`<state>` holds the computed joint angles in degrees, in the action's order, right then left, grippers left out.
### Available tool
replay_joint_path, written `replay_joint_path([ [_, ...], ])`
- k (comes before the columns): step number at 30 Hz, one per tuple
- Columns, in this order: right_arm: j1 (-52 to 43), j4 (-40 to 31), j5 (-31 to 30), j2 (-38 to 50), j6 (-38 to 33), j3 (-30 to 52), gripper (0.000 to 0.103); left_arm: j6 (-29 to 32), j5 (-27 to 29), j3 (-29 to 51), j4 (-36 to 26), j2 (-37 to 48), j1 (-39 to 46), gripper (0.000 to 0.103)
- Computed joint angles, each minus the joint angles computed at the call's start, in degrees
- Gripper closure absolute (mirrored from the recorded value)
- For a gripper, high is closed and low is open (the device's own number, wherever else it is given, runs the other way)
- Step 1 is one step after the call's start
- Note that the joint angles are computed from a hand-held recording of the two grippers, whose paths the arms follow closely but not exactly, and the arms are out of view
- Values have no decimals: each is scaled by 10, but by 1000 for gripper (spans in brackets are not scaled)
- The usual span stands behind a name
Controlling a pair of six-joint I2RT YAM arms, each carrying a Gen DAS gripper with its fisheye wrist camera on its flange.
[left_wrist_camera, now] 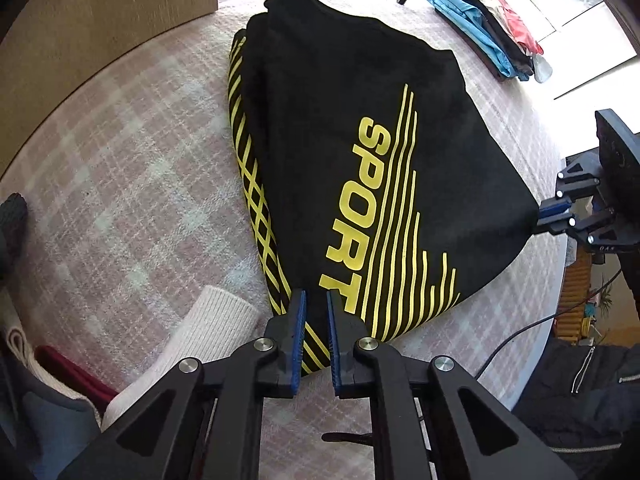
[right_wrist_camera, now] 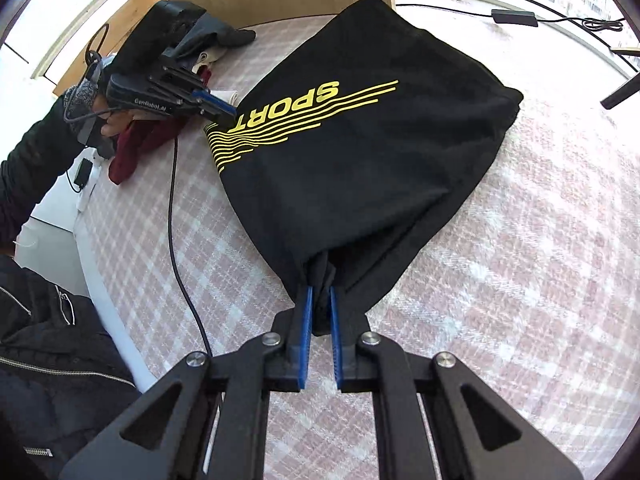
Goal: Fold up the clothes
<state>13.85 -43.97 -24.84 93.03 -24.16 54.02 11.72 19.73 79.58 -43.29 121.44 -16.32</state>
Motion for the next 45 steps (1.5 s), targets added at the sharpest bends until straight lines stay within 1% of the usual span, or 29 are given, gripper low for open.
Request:
replay_joint_path([
  [2,13,0,-15,-22,8,-7,94,-4,-9,-7,0,-21,-7,93],
  [4,5,21,-33,-56,26,-23,94,-6,-7,-9,1,-41,-18,92],
  [6,0,47,-28,-66,62,-32,94,-7,-2,6,0,-48,-35,92],
  [7,9,50,-11,-57,73,-35,94,-7,2,23,-5,-42,-44,92],
  [9,46,61,53,-27,80,-45,94,-7,0,74,-16,-16,-65,89],
  [10,48,67,47,-26,85,-53,94,-5,-8,97,-18,-3,-73,88],
  [11,49,74,40,-26,91,-61,94,-2,-13,139,-30,23,-82,87],
  [12,45,78,23,-33,101,-65,94,6,-23,169,-36,41,-90,86],
  [14,39,83,11,-44,112,-66,94,17,-77,248,-49,89,-107,73],
  [15,39,85,14,-49,116,-66,94,22,-95,285,-61,110,-102,72],
  [17,40,87,16,-48,118,-65,94,6,-101,335,-67,141,-89,72],
  [20,42,99,17,-46,121,-74,94,-18,-127,335,-46,142,-62,72],
  [23,38,103,11,-38,118,-74,94,-16,-112,357,-62,159,-40,72],
  [26,33,107,2,-26,123,-67,94,-9,-120,371,-59,170,-47,72],
  [29,31,108,-3,-14,124,-59,94,-4,-131,414,-67,200,-55,72],
  [30,31,107,-3,-12,123,-57,94,-1,-140,430,-73,212,-58,74],
  [31,30,105,-4,-9,123,-55,94,0,-149,442,-77,222,-60,93],
  [32,28,105,-5,-7,123,-54,94,2,-158,453,-81,232,-61,101],
  [36,15,112,-14,-8,127,-66,94,-9,-123,428,-62,210,-33,101],
  [39,-1,121,-32,-12,132,-83,94,-13,-106,442,-82,215,-13,100],
  [42,-15,129,-53,-16,148,-92,94,-5,-130,432,-82,213,-16,99],
  [43,-20,132,-59,-18,154,-95,94,-3,-134,422,-77,207,-17,96],
  [45,-28,131,-79,-45,169,-103,94,-3,-142,401,-66,192,-17,94],
])
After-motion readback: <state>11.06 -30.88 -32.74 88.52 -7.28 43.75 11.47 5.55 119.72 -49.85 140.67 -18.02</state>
